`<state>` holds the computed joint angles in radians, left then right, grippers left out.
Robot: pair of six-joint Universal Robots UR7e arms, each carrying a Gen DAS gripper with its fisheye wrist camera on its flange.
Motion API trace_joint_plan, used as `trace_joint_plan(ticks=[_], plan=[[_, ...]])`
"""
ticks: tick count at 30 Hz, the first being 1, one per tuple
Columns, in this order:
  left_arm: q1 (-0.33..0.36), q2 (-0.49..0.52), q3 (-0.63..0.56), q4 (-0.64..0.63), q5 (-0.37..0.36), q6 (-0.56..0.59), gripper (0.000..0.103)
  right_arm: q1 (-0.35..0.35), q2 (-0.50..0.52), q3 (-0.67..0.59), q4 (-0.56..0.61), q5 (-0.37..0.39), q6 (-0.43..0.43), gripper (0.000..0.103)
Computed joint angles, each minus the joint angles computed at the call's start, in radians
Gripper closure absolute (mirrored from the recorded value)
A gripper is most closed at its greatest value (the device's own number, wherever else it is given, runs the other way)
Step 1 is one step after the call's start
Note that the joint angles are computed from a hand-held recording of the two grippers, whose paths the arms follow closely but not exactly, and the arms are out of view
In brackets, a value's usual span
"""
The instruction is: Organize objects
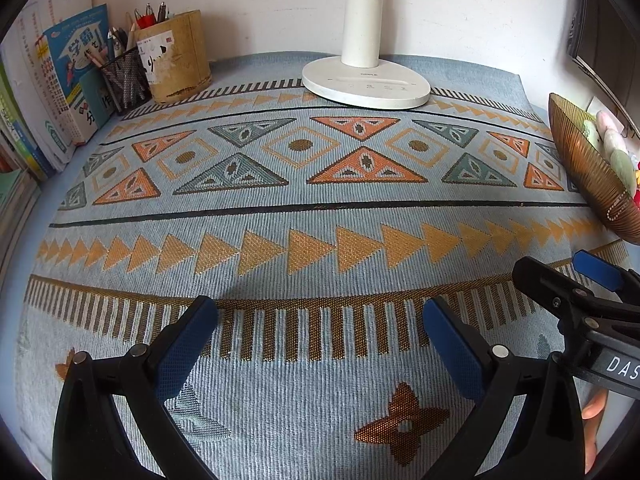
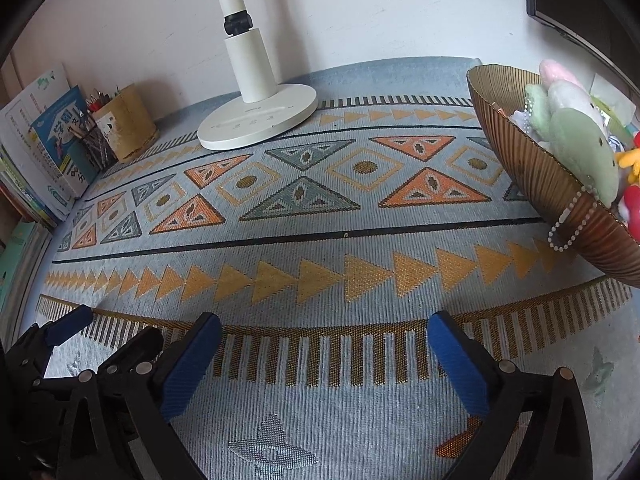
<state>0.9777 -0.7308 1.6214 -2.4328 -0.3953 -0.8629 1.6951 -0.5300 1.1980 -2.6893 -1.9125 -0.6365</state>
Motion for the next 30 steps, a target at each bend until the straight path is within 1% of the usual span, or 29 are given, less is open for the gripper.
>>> trace_joint_plan(ticks=[20, 24, 27, 28, 30], plan=[[0.001, -0.001, 0.000, 0.004, 0.002, -0.008, 0.000, 0.001, 0.001, -0.001, 0.004, -0.004, 0.006, 0.000], [-0.004, 0.007, -0.022, 0.093, 0.033, -0.076, 0.000, 0.011, 0.007, -0.034, 0.078, -0.044, 0.017, 0.000], [-0.014, 0.021, -0.045, 0.183, 0.087, -0.081, 0.000, 0.012, 0.012, -0.043, 0.088, -0.072, 0.000, 0.000], [-0.017, 0.024, -0.052, 0.217, 0.097, -0.091, 0.000, 0.008, 0.005, -0.037, 0.094, -0.059, -0.018, 0.000], [-0.021, 0.023, -0.053, 0.247, 0.094, -0.111, 0.000, -0.002, -0.010, -0.014, 0.085, -0.022, -0.048, 0.000]])
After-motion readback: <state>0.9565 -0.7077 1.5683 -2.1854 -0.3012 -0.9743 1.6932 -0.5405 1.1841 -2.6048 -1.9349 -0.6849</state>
